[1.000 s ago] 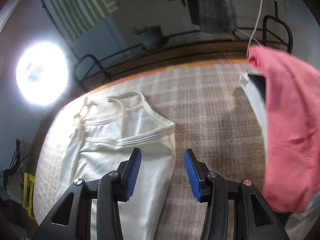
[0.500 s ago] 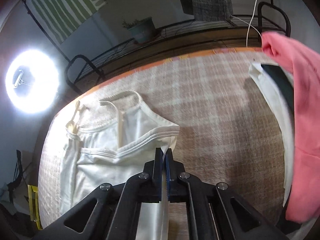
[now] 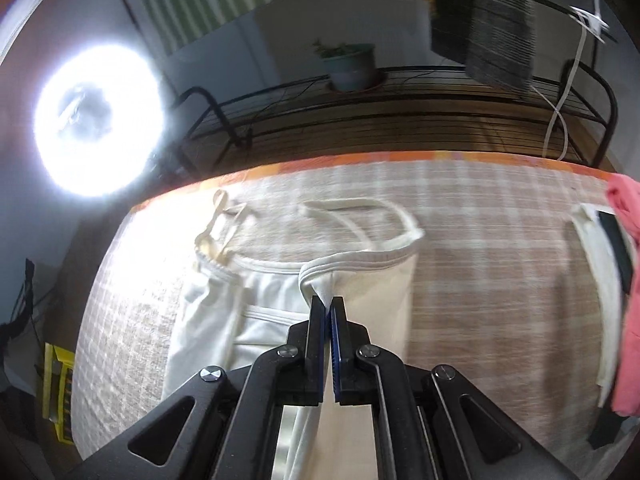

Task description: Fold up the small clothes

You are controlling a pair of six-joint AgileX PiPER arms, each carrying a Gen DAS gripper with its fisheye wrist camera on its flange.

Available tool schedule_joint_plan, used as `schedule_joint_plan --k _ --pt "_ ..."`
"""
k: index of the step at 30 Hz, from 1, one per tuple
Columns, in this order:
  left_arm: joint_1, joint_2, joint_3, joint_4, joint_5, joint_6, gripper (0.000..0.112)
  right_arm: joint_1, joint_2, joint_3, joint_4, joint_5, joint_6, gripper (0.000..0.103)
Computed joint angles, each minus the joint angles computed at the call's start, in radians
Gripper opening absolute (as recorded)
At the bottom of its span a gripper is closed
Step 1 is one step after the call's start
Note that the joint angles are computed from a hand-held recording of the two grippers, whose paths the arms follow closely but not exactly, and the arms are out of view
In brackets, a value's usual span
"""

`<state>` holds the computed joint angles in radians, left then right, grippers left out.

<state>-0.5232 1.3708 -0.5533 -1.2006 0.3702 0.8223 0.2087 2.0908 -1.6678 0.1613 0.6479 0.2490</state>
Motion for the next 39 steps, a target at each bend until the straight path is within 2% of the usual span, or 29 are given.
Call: schedule_joint_plan --k 7,12,14,15,16,17,19,23,32,33,35,39 --pt "0.046 0.013 0.026 0.019 0.009 0.003 0.005 0.097 0.144 -0.19 -0.104 0.098 0.055 0.0" --pt "0.047 0.043 0.02 0.06 0.002 -0.033 0.005 0.126 0.208 -0.251 -0.142 0.135 0.066 0.0" --pt "0.033 0.035 0.025 0.084 -0.008 -0.053 0.005 0.125 0.219 -0.259 -0.123 0.143 0.042 0.007" --pt "0.023 0.03 0.025 0.117 -0.015 -0.085 0.005 0.122 0.213 -0.249 -0.1 0.137 0.022 0.014" --pt "0.023 0.026 0.024 0.137 -0.011 -0.097 0.01 0.118 0.197 -0.225 -0.081 0.117 0.009 0.026" --pt "0.023 0.017 0.025 0.162 -0.007 -0.114 0.019 0.114 0.167 -0.184 -0.065 0.091 -0.006 0.029" --pt "0.024 -0.02 0.043 0.186 -0.014 -0.129 0.029 0.104 0.1 -0.103 -0.044 0.049 -0.028 0.029" --pt "0.081 -0.092 0.075 0.249 0.034 -0.114 0.03 0.069 -0.09 0.118 0.048 -0.033 -0.098 0.029" --pt "0.278 -0.26 0.096 0.41 0.183 -0.118 0.03 0.029 -0.547 0.575 0.191 -0.077 -0.192 0.032" --pt "0.322 -0.266 0.088 0.421 0.209 -0.102 0.03 0.035 -0.603 0.639 0.194 -0.078 -0.185 0.032" --pt "0.391 -0.262 0.069 0.448 0.253 -0.091 0.038 0.052 -0.686 0.742 0.193 -0.065 -0.158 0.035" --pt "0.509 -0.138 -0.013 0.469 0.328 -0.06 0.038 0.132 -0.809 0.959 0.231 -0.081 -0.114 0.036"
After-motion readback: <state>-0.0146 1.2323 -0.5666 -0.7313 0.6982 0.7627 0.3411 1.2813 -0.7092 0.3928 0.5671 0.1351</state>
